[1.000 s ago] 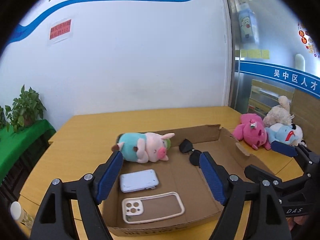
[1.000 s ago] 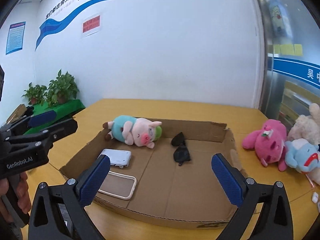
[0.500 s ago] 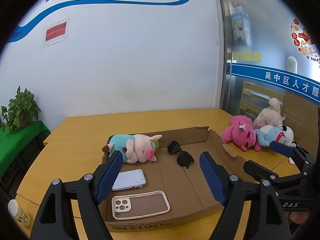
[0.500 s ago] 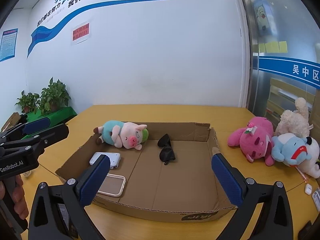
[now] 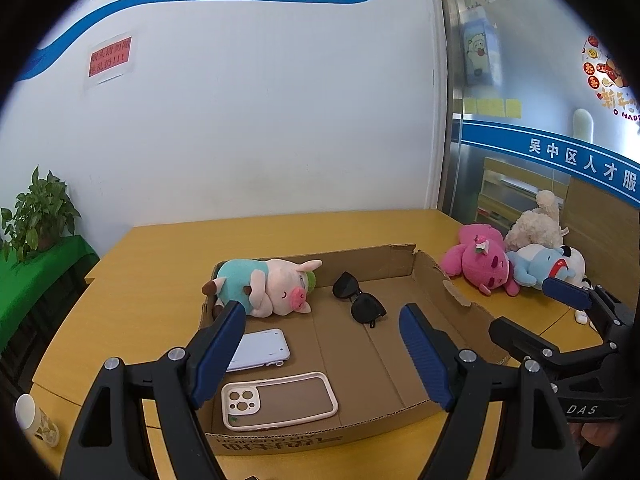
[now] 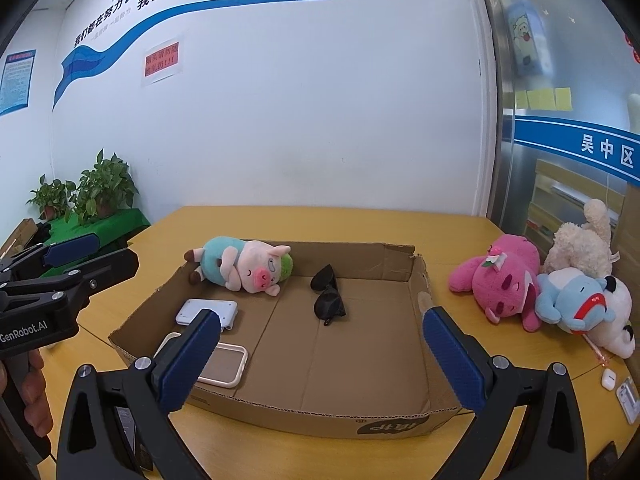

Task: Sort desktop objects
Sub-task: 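Raise the right gripper out of the box, then move the right gripper to the black UGREEN box and close on it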

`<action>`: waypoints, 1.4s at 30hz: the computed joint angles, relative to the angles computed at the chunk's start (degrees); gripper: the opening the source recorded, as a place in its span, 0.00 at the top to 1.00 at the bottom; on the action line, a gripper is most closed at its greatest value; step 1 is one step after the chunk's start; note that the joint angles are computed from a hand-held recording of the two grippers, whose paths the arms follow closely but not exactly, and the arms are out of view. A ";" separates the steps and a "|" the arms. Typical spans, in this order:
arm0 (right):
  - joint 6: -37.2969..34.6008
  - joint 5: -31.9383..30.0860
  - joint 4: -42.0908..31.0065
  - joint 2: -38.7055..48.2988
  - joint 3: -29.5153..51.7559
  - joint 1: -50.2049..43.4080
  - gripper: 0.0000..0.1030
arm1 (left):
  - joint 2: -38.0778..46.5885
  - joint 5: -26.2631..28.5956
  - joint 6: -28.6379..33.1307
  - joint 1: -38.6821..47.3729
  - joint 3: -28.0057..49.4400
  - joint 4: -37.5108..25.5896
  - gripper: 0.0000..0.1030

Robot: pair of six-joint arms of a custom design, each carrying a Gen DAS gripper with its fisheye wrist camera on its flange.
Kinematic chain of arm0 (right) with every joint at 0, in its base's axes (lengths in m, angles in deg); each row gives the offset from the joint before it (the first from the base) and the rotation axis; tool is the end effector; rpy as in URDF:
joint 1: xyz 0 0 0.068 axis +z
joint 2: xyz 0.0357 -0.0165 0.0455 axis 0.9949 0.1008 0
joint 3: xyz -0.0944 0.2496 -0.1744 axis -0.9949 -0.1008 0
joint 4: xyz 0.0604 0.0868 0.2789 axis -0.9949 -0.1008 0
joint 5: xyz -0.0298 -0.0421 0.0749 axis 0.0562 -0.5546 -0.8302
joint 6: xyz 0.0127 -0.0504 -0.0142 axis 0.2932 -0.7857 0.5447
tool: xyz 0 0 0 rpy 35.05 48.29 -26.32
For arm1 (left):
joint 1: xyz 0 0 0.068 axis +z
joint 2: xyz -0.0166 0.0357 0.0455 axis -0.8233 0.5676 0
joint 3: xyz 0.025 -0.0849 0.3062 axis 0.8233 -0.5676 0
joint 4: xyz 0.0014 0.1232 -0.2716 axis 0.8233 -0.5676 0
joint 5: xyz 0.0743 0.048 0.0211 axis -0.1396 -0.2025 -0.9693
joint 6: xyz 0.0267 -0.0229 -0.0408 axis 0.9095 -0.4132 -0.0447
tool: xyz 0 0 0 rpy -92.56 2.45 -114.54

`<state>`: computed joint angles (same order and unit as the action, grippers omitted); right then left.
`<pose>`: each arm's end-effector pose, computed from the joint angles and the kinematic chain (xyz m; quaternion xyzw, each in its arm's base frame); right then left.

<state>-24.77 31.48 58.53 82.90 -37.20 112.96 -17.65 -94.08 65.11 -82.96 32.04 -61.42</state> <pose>0.1739 0.0821 0.2274 -0.0489 0.8468 0.0366 0.5284 0.2212 -0.1053 0.2432 0.0735 0.8405 -0.0603 0.5333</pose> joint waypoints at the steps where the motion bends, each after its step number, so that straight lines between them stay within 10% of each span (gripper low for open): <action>1: 0.02 -0.11 0.06 0.19 -0.10 0.04 0.00 | -0.01 0.15 -0.08 0.13 -0.18 -0.18 0.23; 14: -7.04 -28.24 9.70 27.59 -1.27 5.34 0.00 | -5.95 17.67 0.80 20.68 -11.61 -10.47 0.23; 26: -9.30 -32.20 18.14 50.12 6.16 20.26 0.00 | 11.60 38.78 8.72 40.89 -16.59 -5.97 0.25; 42: -12.45 -22.45 20.05 45.58 -3.43 17.48 0.05 | 22.27 36.46 -5.59 16.00 -15.65 10.15 0.32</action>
